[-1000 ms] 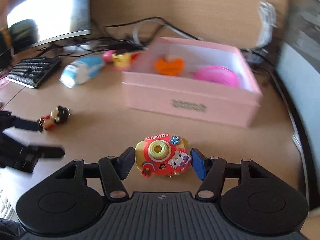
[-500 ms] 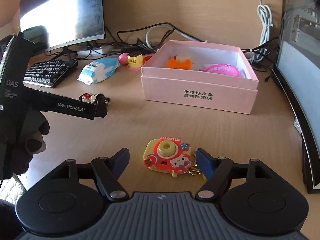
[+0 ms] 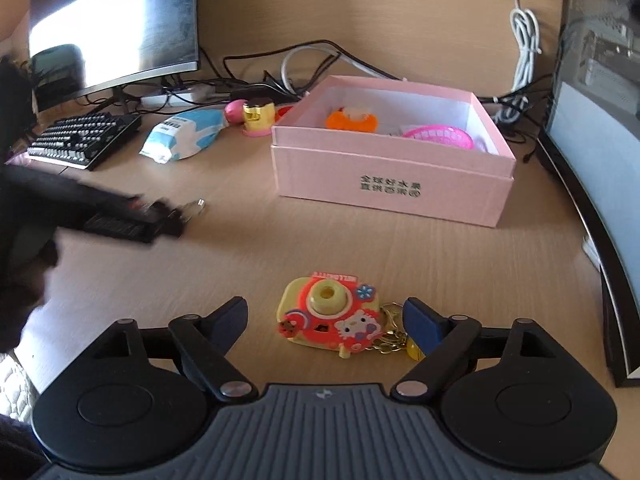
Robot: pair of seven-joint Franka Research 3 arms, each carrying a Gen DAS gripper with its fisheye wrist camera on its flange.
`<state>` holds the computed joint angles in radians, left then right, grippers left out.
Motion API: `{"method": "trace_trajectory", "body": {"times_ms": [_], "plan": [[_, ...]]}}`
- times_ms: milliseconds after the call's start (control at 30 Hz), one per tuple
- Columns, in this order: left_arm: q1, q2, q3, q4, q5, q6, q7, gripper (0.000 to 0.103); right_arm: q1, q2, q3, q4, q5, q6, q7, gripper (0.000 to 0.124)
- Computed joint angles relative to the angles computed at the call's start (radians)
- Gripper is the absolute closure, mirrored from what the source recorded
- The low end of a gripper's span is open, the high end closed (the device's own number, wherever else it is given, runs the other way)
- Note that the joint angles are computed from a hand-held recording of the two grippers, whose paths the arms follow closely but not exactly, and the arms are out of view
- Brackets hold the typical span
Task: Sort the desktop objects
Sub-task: 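Grasp the small figure keychain with the left gripper while the right gripper holds Hello Kitty, then release both keychains into the pink box with both grippers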
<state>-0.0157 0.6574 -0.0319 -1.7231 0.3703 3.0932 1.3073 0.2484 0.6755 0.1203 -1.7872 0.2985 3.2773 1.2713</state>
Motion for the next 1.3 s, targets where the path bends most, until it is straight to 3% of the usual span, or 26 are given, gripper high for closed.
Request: {"method": "trace_trajectory", "body": {"times_ms": [67, 133, 267, 400, 500, 600, 800, 933, 1100, 1200, 1267, 1300], "plan": [[0.039, -0.043, -0.038, -0.075, 0.001, 0.028, 0.024, 0.031, -0.015, 0.008, 0.014, 0.012, -0.001, -0.004, 0.001, 0.039], [0.089, -0.074, -0.091, -0.132, -0.006, 0.047, 0.06, 0.017, -0.019, 0.015, 0.019, 0.019, -0.008, 0.008, -0.006, 0.04], [0.054, -0.096, -0.053, -0.172, 0.003, 0.076, 0.072, 0.011, -0.025, 0.024, 0.029, 0.035, -0.031, -0.003, -0.031, 0.046], [0.04, -0.086, -0.047, -0.147, -0.019, 0.041, 0.055, 0.011, -0.008, 0.029, 0.009, 0.048, -0.019, -0.049, -0.026, 0.048], [0.016, -0.085, -0.022, -0.144, -0.016, 0.04, 0.039, 0.013, -0.01, 0.018, 0.007, 0.039, -0.015, -0.068, -0.031, 0.065], [-0.013, -0.073, 0.012, -0.123, -0.013, 0.032, 0.011, 0.016, -0.014, 0.006, 0.006, 0.025, -0.008, -0.079, -0.033, 0.066], [-0.009, -0.035, 0.0, -0.057, -0.004, 0.017, 0.006, 0.032, -0.014, -0.022, -0.014, 0.017, 0.004, -0.119, -0.024, 0.066], [0.044, -0.039, -0.069, -0.049, 0.007, 0.074, 0.068, 0.033, -0.078, -0.058, 0.039, 0.013, 0.016, -0.101, -0.056, 0.067], [0.081, -0.023, -0.141, 0.035, 0.011, 0.184, 0.12, 0.033, -0.202, -0.087, 0.169, 0.056, 0.011, 0.037, -0.111, 0.067], [0.094, 0.022, -0.185, 0.14, 0.021, 0.2, 0.141, 0.032, -0.273, -0.064, 0.248, 0.125, -0.041, 0.097, -0.089, 0.067], [0.094, 0.061, -0.205, 0.216, 0.029, 0.188, 0.159, 0.032, -0.266, -0.031, 0.238, 0.194, -0.066, 0.106, -0.063, 0.066], [0.092, 0.081, -0.214, 0.253, 0.032, 0.175, 0.171, 0.032, -0.23, -0.011, 0.196, 0.24, -0.062, 0.103, -0.049, 0.066]]}}
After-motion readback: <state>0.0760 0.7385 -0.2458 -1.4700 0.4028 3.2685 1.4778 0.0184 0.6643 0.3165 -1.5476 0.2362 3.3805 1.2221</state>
